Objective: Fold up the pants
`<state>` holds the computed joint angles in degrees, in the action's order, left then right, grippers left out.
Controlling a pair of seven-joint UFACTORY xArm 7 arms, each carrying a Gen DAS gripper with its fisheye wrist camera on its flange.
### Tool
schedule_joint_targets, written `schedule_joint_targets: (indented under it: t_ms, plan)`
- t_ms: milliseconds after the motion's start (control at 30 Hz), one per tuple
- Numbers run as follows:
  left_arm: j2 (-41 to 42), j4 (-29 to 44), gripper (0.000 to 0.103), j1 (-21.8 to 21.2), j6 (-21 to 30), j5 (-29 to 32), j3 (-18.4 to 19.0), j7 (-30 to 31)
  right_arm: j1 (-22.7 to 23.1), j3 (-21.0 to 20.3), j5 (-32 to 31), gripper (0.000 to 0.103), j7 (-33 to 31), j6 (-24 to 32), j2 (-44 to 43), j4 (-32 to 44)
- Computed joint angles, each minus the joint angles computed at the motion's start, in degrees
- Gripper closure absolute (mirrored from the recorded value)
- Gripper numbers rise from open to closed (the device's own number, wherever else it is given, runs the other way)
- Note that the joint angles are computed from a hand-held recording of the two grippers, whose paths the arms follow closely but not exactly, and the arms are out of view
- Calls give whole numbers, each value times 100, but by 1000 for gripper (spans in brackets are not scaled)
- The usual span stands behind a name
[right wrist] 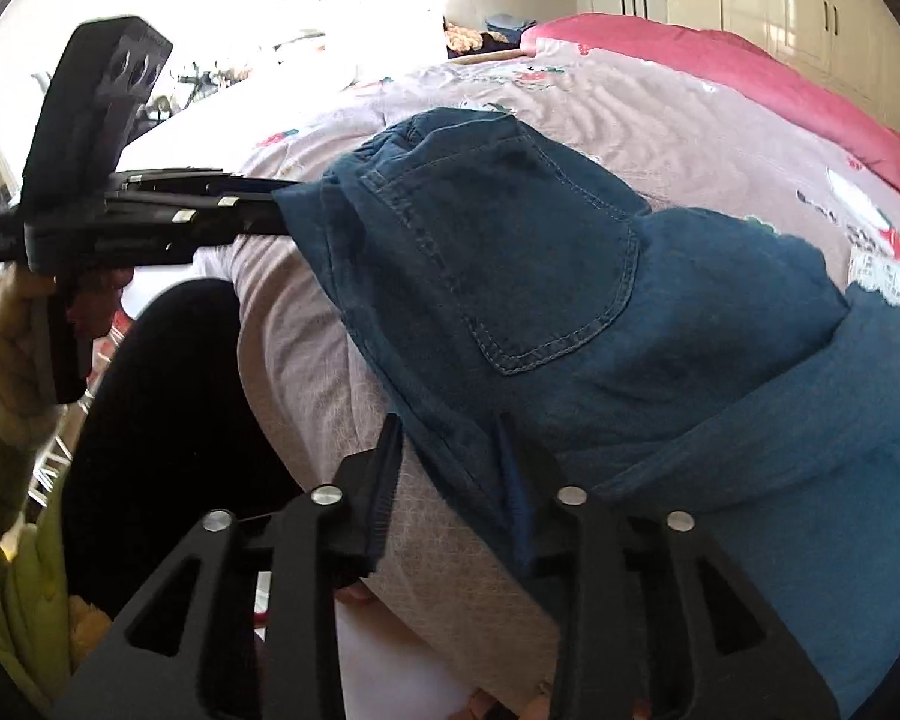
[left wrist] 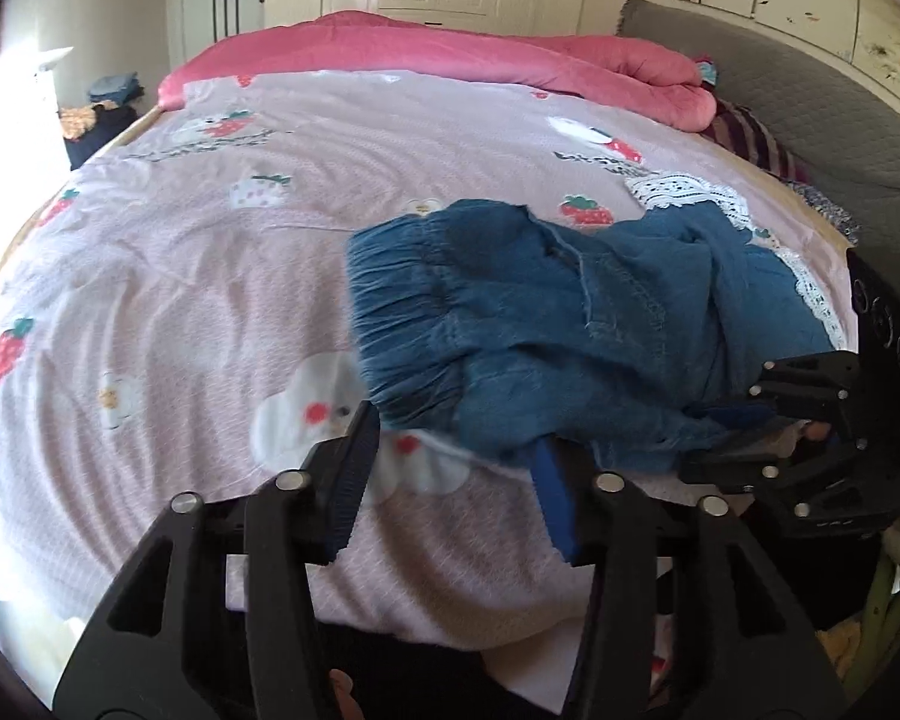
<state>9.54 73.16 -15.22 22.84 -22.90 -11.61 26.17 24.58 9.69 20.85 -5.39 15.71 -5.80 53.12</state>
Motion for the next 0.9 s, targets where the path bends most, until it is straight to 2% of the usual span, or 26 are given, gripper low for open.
schedule_joint_targets:
  t_ms: [100,233,300,367,500,600,633,667,700,800,900]
  plan:
    - [-250,-132,62,64,64,-122,38,-6,132,-109,538,53,-457,-54,-257,-58]
    - [-499,-182,60,-8,-185,-467,1,264,246,-264,825,53,-412,-434,-581,-276]
    - [-449,-21,58,-108,-232,-604,-50,426,98,-225,541,53,-89,-341,-623,-318]
    - [-276,233,56,-219,-177,-671,-126,485,-236,-40,-111,53,526,-76,-664,-379]
    - [300,887,56,-378,243,-906,-393,780,-265,-282,-16,51,918,426,-816,-592]
    - [761,1252,56,-534,613,-683,-431,579,-202,-477,299,51,777,432,-1012,-792]
    - [873,1306,56,-573,697,-580,-424,484,-163,-554,354,48,735,386,-1178,-924]
    - [1020,1353,56,-696,750,-286,-327,232,-364,-432,168,36,907,368,-1358,-1040]
    - [1110,1361,56,-835,778,71,-200,-81,-541,-342,-106,32,1179,363,-1473,-1090]
    - [1168,1107,56,-872,380,461,-225,-227,-587,-545,-140,31,1338,238,-1779,-1271]
    - [1030,974,56,-742,268,490,-371,-188,-986,-489,-574,26,1730,279,-1833,-1199]
